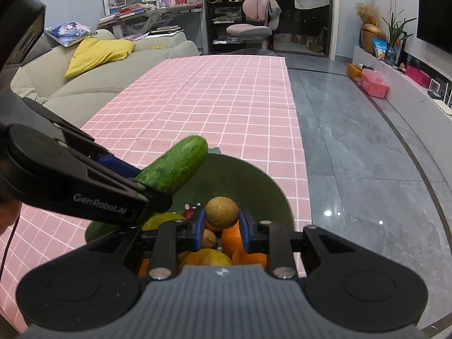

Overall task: Organize fruits
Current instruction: 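Carry the cucumber and kiwi over the colander and open both tools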

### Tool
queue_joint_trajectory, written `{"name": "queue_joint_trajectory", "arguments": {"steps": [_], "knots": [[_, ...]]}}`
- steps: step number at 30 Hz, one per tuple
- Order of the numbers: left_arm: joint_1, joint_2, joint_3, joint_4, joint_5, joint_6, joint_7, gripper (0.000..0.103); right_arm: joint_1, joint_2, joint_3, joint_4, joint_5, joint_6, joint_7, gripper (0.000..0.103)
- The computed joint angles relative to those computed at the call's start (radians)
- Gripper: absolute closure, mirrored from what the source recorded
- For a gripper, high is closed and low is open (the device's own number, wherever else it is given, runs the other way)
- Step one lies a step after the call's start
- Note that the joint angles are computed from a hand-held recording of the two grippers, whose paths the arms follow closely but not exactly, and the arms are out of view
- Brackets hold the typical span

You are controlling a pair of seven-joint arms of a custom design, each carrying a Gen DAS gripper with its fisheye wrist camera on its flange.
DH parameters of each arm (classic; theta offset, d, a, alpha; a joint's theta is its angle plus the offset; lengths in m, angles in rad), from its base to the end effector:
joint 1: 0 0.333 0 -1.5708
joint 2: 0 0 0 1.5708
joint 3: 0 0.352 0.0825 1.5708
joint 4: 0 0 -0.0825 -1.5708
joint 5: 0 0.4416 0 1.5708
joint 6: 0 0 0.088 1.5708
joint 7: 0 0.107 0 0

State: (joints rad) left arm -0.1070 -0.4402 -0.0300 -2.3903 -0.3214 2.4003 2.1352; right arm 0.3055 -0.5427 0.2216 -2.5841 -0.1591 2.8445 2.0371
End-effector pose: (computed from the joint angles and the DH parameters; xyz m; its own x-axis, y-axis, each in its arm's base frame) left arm 0.4863 -0.0707 0.5419 -0.4959 -0.8681 0.0222 -0.7619 0.4226 -0.4908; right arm 0.3896 0.2462 0.5315 0.2417 -0.9670 -0.0808 -0.6850 -0.1111 -0.7200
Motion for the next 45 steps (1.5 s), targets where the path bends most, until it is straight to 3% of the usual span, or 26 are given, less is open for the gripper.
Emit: {"name": "queue_joint_trajectory", "arguments": {"steps": [14, 17, 20, 29, 45], "knots": [[0.0, 0.04, 0.012, 0.01, -0.038, -0.002, 0.034, 0.061, 0.031, 0.059, -0.038, 0.021, 0.044, -0.005, -0.043, 0.081], [0.007, 0.036, 0.008, 0.003, -0.045, 0.012, 0.031, 0.057, 0.033, 0.072, -0.04, 0.027, 0.051, -0.004, -0.049, 0.081], [0.007, 0.022, 0.01, -0.007, -0.045, 0.018, 0.034, 0.05, 0.04, 0.081, -0.046, 0.028, 0.06, -0.002, -0.063, 0.081], [0.013, -0.05, 0.037, -0.045, -0.07, -0.003, 0.021, 0.042, 0.055, 0.106, -0.054, 0.035, 0.081, -0.006, -0.095, 0.081], [0.038, -0.156, 0.073, -0.103, -0.107, 0.018, -0.058, 0.041, 0.047, 0.107, -0.032, 0.034, 0.058, -0.024, -0.088, 0.08]]}}
